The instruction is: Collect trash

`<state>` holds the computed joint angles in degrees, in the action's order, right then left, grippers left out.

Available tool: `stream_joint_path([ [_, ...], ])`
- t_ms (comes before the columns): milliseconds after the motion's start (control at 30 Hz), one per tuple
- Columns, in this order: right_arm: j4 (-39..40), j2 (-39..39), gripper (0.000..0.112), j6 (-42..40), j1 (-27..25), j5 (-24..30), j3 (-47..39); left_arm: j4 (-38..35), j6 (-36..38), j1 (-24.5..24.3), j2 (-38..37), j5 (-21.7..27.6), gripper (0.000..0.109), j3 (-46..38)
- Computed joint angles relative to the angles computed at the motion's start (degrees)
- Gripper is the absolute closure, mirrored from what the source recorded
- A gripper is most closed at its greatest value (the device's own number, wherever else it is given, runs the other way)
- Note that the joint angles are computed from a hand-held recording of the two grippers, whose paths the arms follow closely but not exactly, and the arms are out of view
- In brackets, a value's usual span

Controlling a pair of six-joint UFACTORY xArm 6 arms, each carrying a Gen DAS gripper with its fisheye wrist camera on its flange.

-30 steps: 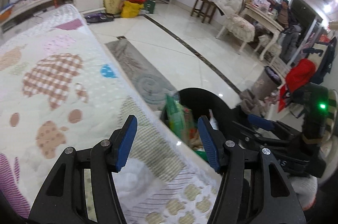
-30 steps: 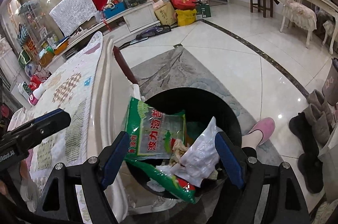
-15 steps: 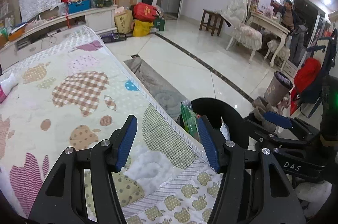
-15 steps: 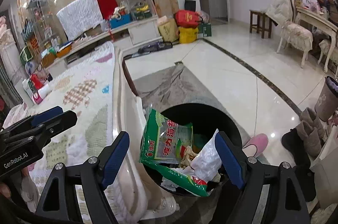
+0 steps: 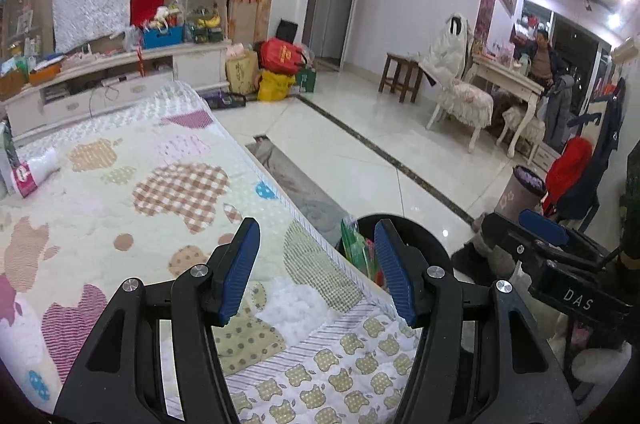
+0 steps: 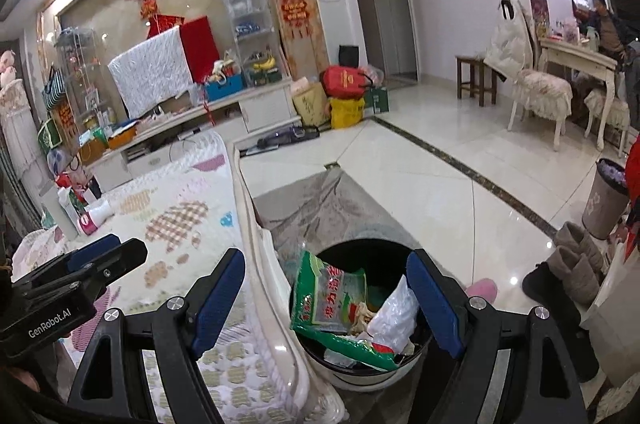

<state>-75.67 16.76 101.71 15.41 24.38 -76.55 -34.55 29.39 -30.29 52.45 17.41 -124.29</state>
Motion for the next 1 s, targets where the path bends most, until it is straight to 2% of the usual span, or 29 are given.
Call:
stream_joint_path([
  [167,-4.3,-0.9,0.03,2.6,1.8,2.7,-0.4,-6.7,7.7,-0.9,-4.3,-6.1,0.05,6.4],
  [267,-6.3,-1.4,0.026,3.8,2.9,4.4,-0.6,-8.4,9.6,-1.2,-5.6,-8.2,0.05,8.5],
  [400,-7.0,-1.5,0.025,3.0,4.1,6.3,-1.2,-13.6,14.9,-1.9,-7.6,-10.7,0.05,11.0],
  [1000,-10.3,-2.3,0.025,5.6,5.0,7.7,-0.3,-16.8,18.2,-2.4,-8.7,-12.5,0.05,12.7],
])
